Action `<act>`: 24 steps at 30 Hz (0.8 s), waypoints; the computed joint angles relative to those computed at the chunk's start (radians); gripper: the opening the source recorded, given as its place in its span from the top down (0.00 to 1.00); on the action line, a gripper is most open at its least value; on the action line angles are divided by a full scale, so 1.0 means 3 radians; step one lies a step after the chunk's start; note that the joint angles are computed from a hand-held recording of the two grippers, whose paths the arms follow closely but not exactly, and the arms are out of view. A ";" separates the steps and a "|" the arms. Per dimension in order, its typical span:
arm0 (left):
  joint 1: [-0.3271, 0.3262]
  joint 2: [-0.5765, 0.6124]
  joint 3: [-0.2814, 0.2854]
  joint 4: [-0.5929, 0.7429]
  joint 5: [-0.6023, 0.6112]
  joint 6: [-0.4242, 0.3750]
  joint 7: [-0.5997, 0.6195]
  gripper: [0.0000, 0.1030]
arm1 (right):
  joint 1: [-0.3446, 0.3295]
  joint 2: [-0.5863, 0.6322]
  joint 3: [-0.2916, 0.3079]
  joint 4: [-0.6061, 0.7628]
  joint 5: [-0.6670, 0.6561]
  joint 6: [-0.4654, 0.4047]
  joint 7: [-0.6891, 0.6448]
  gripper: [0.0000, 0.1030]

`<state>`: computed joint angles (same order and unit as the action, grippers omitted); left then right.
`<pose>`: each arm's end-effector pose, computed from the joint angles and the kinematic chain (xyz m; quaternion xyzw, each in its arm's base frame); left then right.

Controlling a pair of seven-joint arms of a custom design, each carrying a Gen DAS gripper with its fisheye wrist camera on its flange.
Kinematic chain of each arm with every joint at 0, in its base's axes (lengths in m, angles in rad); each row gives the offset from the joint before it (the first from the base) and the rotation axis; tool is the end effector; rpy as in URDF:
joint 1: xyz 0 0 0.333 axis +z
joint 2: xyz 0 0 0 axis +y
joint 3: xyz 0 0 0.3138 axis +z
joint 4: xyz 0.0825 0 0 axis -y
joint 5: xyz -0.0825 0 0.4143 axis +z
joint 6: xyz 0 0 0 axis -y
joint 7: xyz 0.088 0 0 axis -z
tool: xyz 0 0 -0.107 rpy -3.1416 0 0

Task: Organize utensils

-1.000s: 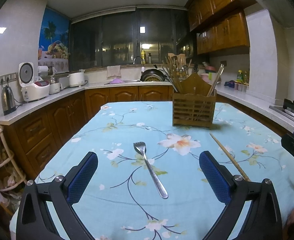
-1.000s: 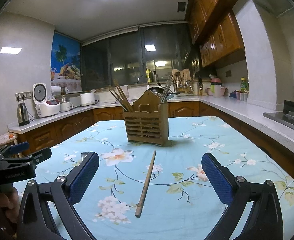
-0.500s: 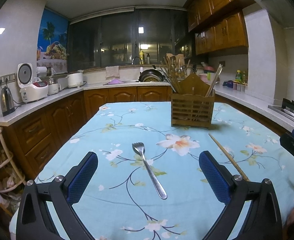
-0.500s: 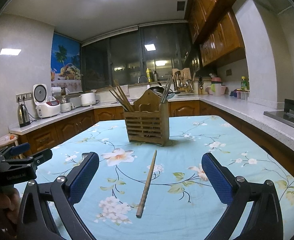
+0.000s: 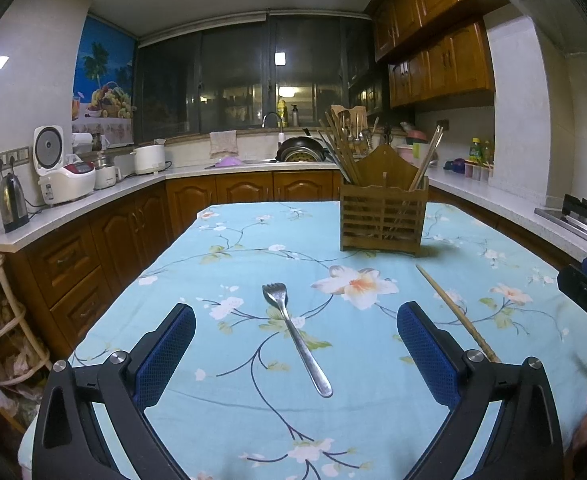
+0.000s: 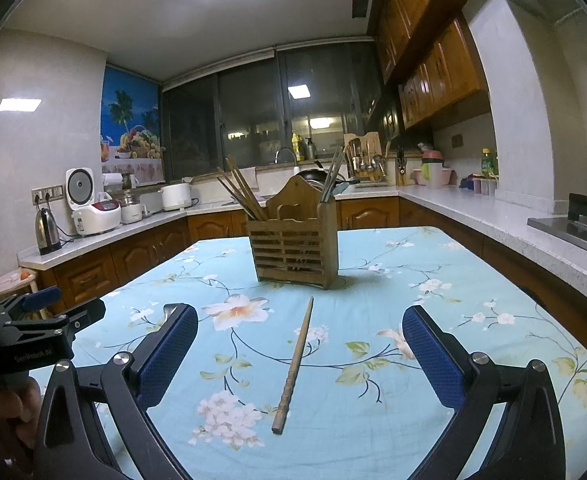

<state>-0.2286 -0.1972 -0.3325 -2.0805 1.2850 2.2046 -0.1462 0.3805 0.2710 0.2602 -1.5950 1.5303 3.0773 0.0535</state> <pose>0.4910 -0.2825 0.5533 -0.7006 0.4309 -0.2993 0.4836 0.6137 0.3307 0.5420 -0.7102 0.3678 -0.2194 0.5587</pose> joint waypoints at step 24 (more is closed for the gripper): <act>-0.0014 0.0027 0.0004 0.0021 0.0016 -0.0011 -0.0009 0.02 | 0.0013 -0.0012 -0.0033 0.0000 0.0074 -0.0035 -0.0033 0.00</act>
